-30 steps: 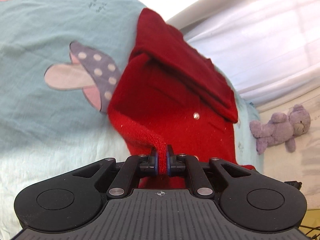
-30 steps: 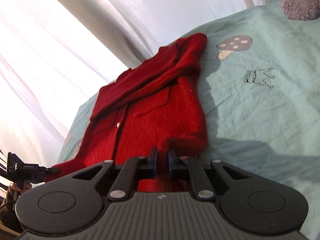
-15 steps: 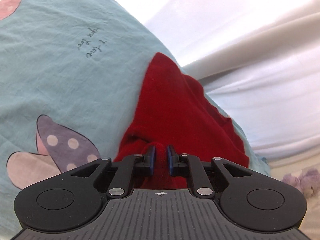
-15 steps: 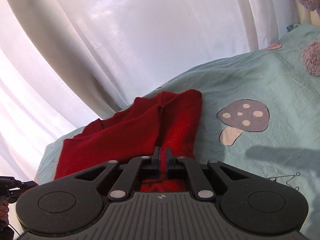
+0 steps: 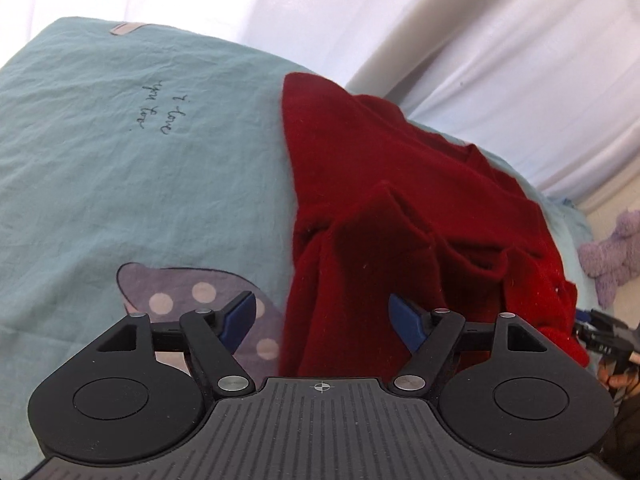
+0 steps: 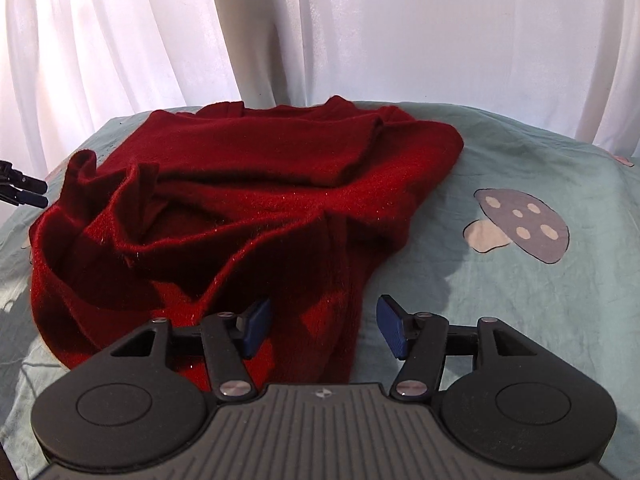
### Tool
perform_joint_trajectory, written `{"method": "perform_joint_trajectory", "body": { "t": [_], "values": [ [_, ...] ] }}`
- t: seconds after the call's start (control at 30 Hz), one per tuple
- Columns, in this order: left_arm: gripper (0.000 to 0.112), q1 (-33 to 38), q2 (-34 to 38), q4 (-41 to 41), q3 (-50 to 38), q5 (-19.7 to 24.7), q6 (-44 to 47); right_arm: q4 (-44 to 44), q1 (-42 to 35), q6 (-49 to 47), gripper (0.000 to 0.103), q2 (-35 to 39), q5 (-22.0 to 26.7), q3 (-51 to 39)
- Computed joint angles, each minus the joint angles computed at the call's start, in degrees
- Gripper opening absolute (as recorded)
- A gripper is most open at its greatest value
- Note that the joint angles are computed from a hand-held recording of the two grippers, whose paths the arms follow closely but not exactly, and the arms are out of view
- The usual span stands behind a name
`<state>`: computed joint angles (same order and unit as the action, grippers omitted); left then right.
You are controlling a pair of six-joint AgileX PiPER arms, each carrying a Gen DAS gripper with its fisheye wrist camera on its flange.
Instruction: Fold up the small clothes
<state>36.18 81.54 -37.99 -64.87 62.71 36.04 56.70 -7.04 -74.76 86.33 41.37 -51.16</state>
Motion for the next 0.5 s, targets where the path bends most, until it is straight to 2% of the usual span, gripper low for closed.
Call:
{"method": "perform_joint_trajectory", "body": {
  "t": [0.07, 0.23, 0.3, 0.33, 0.37, 0.43, 0.47, 0.5],
  "values": [
    [0.079, -4.0, 0.2, 0.8, 0.3, -2.8, 1.6, 1.6, 0.9, 0.0, 0.057, 1.6, -0.3, -1.3],
    [0.079, -16.6, 0.1, 8.6, 1.6, -15.1, 2.6, 0.1, 4.2, 2.2, 0.057, 4.6, -1.2, -4.7],
    [0.075, -18.9, 1.7, 10.9, 0.7, -15.5, 0.8, -1.0, 4.9, 3.5, 0.053, 5.3, -1.5, -5.4],
    [0.066, -19.5, 2.5, 11.4, -0.1, -14.8, -0.1, -0.9, 4.7, 3.6, 0.05, 5.8, -0.8, -5.9],
    [0.052, -19.4, 3.1, 10.9, -0.5, -13.9, 0.1, -0.3, 4.5, 3.1, 0.042, 6.1, -0.2, -6.1],
    [0.031, -18.8, 2.9, 9.7, -0.1, -13.9, 1.1, 1.0, 3.7, 1.7, 0.029, 6.4, 1.3, -6.3],
    [0.022, -18.2, 2.8, 8.8, 0.2, -13.6, 1.9, 1.6, 3.2, 0.8, 0.021, 6.5, 1.7, -6.3],
    [0.02, -17.2, 2.8, 7.6, 0.2, -13.1, 2.8, 2.1, 2.7, 0.0, 0.018, 6.6, 2.4, -6.4]
  ]
}}
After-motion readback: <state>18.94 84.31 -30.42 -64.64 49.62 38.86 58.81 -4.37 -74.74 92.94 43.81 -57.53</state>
